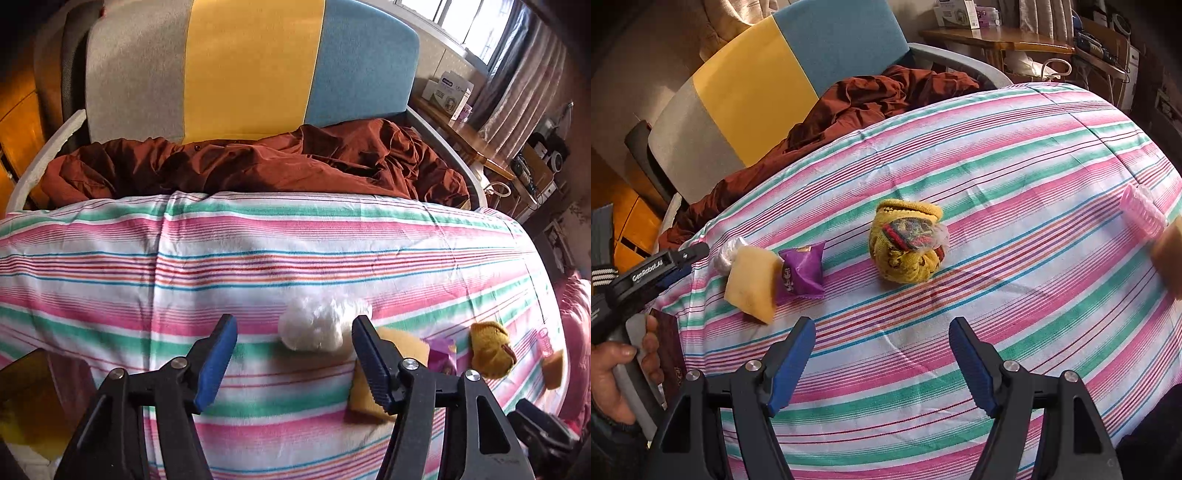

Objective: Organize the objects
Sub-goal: 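Grasp the small plastic-wrapped white bundle with the left gripper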

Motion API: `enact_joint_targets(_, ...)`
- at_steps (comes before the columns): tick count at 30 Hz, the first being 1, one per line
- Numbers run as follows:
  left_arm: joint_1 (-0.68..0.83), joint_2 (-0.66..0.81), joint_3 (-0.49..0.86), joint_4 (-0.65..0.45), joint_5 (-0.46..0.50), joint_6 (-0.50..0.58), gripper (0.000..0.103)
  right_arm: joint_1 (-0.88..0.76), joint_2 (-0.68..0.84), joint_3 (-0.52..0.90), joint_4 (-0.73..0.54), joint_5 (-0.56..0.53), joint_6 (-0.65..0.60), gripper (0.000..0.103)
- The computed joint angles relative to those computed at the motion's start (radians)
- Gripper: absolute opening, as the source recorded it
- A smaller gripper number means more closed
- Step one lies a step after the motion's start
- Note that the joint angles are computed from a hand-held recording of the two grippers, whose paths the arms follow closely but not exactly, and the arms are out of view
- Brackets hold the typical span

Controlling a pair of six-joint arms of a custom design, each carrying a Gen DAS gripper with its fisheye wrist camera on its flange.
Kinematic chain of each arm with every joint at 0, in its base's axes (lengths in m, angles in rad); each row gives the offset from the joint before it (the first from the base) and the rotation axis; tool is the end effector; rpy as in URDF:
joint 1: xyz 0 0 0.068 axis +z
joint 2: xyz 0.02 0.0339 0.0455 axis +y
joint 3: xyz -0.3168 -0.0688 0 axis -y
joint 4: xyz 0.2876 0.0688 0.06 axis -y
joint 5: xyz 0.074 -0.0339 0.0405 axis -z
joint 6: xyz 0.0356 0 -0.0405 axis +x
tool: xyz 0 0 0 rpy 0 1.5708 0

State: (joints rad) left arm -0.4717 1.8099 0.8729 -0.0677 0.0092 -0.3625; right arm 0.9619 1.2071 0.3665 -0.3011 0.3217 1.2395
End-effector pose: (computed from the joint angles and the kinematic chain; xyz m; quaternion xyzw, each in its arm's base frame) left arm 0.3317 -0.1695 0.1326 0.0537 0.9587 -0.1172 0.2535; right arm 0.1172 0.1483 0.1373 0.1672 0.9505 0.1165 0.2347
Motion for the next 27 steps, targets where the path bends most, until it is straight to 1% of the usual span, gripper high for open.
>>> enact_joint_targets(3,0.008,0.081,0.067,-0.007,0.025,-0.024,0.072,-0.007,0.001,-0.005,0.01,-0.007,0.001,0.076)
enact_joint_targets(6,0.009,0.155,0.129,-0.024,0.061,-0.047,0.072,-0.015,0.013,-0.006,0.019,-0.016,-0.003,0.076)
enact_joint_targets(8,0.007,0.194,0.158,-0.031,0.105,-0.046,0.072,-0.016,0.018,-0.005,0.022,-0.019,-0.003,0.076)
enact_joint_targets(9,-0.002,0.202,0.16,-0.03,0.093,-0.035,0.069,-0.018,0.017,-0.006,0.022,-0.022,-0.004,0.076)
enact_joint_targets(10,-0.016,0.194,0.143,-0.009,0.05,-0.027,0.05,-0.019,0.019,-0.006,0.022,-0.023,-0.003,0.076)
enact_joint_targets(11,-0.02,0.191,0.135,-0.007,0.042,-0.016,0.042,-0.02,0.021,-0.005,0.023,-0.023,-0.003,0.076)
enact_joint_targets(12,-0.018,0.184,0.117,0.01,0.048,-0.005,0.043,-0.019,0.023,-0.004,0.023,-0.022,-0.004,0.076)
enact_joint_targets(15,-0.015,0.144,0.05,0.044,0.058,0.009,0.041,-0.019,0.028,-0.001,0.02,-0.021,-0.006,0.076)
enact_joint_targets(18,-0.022,0.09,-0.033,0.076,0.05,-0.007,0.041,-0.02,0.015,-0.005,0.012,-0.013,0.001,0.076)
enact_joint_targets(22,-0.064,0.017,-0.13,0.09,0.003,-0.033,0.041,-0.037,-0.017,-0.024,0.013,-0.01,0.018,0.076)
enact_joint_targets(27,-0.163,-0.078,-0.257,0.109,-0.065,-0.09,0.041,-0.079,-0.079,-0.063,0.01,-0.016,0.052,0.076)
